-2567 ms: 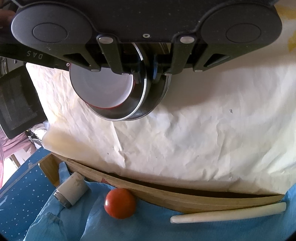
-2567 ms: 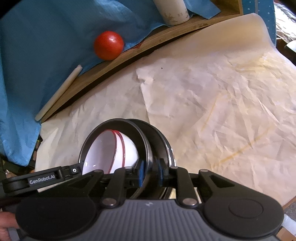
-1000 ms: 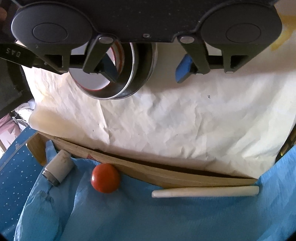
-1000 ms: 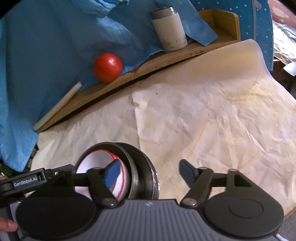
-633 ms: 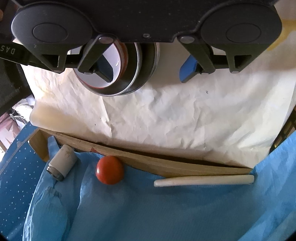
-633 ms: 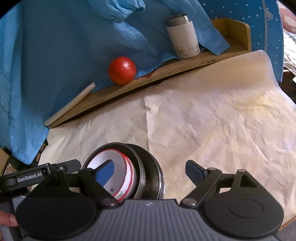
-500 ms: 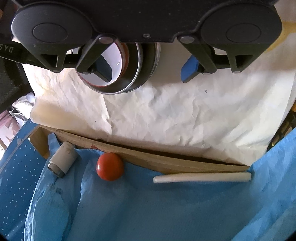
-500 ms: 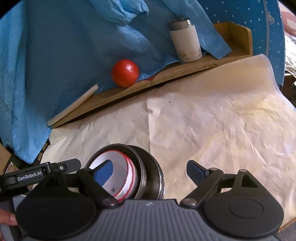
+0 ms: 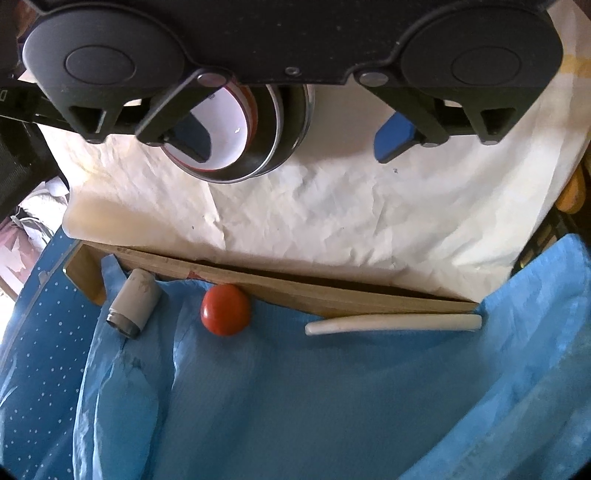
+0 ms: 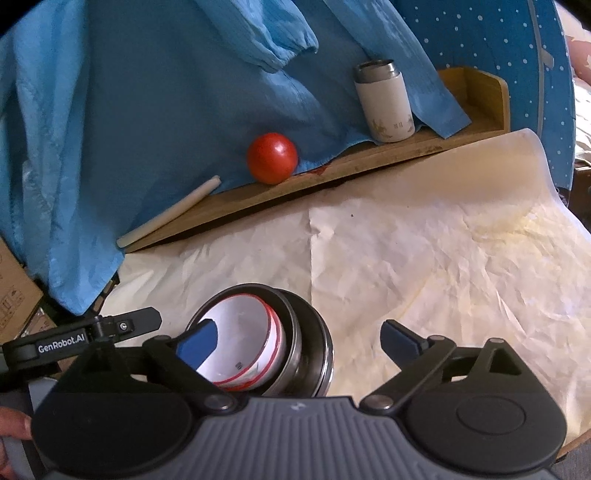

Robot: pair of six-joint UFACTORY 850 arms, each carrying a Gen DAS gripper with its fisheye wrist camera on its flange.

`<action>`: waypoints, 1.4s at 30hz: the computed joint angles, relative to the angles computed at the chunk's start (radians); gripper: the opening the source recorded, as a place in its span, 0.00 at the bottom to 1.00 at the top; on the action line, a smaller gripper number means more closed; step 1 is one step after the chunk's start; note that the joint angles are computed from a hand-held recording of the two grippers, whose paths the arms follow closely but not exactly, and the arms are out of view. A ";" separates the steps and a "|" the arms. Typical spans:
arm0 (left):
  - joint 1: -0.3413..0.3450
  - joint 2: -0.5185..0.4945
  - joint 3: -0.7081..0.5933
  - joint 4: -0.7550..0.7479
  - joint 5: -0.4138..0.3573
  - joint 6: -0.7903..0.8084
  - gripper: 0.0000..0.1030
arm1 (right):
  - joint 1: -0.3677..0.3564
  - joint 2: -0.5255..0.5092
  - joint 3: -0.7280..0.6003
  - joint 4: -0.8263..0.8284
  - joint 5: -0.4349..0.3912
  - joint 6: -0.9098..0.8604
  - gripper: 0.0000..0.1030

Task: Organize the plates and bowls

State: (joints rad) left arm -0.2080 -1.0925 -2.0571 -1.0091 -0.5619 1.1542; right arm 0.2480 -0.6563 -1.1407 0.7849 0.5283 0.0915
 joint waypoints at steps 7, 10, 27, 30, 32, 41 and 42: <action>0.009 0.109 0.188 -0.239 0.053 0.265 0.98 | 0.030 0.037 0.065 -0.008 0.060 0.011 0.99; 0.014 0.156 0.270 -0.340 0.063 0.377 0.99 | 0.049 0.057 0.094 0.008 0.089 0.003 0.99; 0.055 0.374 0.642 -0.780 0.062 0.891 0.99 | 0.183 0.116 0.248 0.105 0.293 -0.015 1.00; 0.063 0.396 0.684 -0.838 0.051 0.961 0.99 | 0.205 0.120 0.266 0.121 0.322 -0.026 1.00; 0.066 0.409 0.706 -0.862 0.050 0.988 0.99 | 0.216 0.123 0.275 0.131 0.332 -0.030 1.00; 0.082 0.445 0.792 -0.961 0.008 1.134 0.99 | 0.251 0.127 0.308 0.146 0.362 -0.007 1.00; 0.084 0.446 0.797 -0.963 0.008 1.142 0.99 | 0.254 0.127 0.311 0.149 0.364 -0.004 1.00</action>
